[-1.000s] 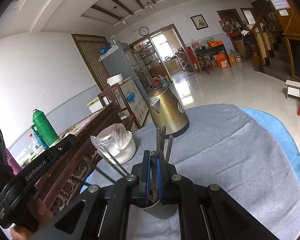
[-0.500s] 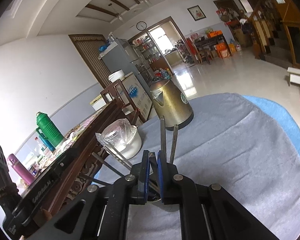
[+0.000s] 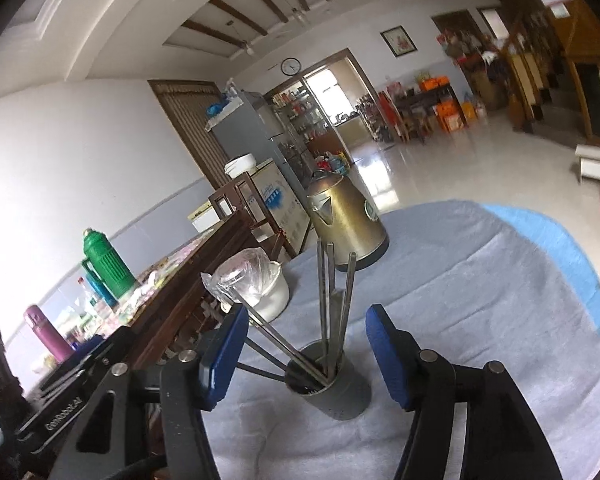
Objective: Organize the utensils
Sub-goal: 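Withdraw both open grippers away from the gray cup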
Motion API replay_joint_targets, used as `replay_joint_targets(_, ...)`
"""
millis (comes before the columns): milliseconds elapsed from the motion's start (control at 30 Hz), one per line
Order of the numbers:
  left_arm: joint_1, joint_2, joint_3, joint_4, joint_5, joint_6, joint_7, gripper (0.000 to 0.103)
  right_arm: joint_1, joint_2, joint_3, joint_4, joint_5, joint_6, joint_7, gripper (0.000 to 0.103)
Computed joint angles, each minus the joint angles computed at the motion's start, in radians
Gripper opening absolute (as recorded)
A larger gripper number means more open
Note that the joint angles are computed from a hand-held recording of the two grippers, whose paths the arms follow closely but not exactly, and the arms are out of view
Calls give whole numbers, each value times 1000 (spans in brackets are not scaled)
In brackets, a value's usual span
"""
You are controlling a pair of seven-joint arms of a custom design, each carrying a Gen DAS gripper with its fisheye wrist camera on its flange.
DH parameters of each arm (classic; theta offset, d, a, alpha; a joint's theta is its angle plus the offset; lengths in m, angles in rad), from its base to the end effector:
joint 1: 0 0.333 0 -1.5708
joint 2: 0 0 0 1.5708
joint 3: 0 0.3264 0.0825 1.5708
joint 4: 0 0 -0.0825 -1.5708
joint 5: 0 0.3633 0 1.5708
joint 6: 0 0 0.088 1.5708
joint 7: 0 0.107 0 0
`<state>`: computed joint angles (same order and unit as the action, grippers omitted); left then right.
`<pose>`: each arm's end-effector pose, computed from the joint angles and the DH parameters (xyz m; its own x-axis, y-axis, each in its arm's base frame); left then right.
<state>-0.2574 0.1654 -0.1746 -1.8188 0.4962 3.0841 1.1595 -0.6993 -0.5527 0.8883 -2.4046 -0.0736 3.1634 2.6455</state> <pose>0.5611 -0.2917 0.5944 -0.4277 -0.9020 -0.0589 -0.3809 0.2389 -0.8932 0.4389 0.1687 0.5855 -0.2691 -0.8372 -0.4761 -0.2922 0.5420 -0.7880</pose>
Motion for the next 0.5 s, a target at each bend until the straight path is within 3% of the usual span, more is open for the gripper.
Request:
replay_joint_targets(400,16,-134,-6,-138,107,-30,-103,94,147,-99,-100,-53,-59,-131,19,66)
replay_joint_targets(500,32,-169,-20,-184,66,-30,-87,95,190,-130,-123,-74,-79,-152,30,66)
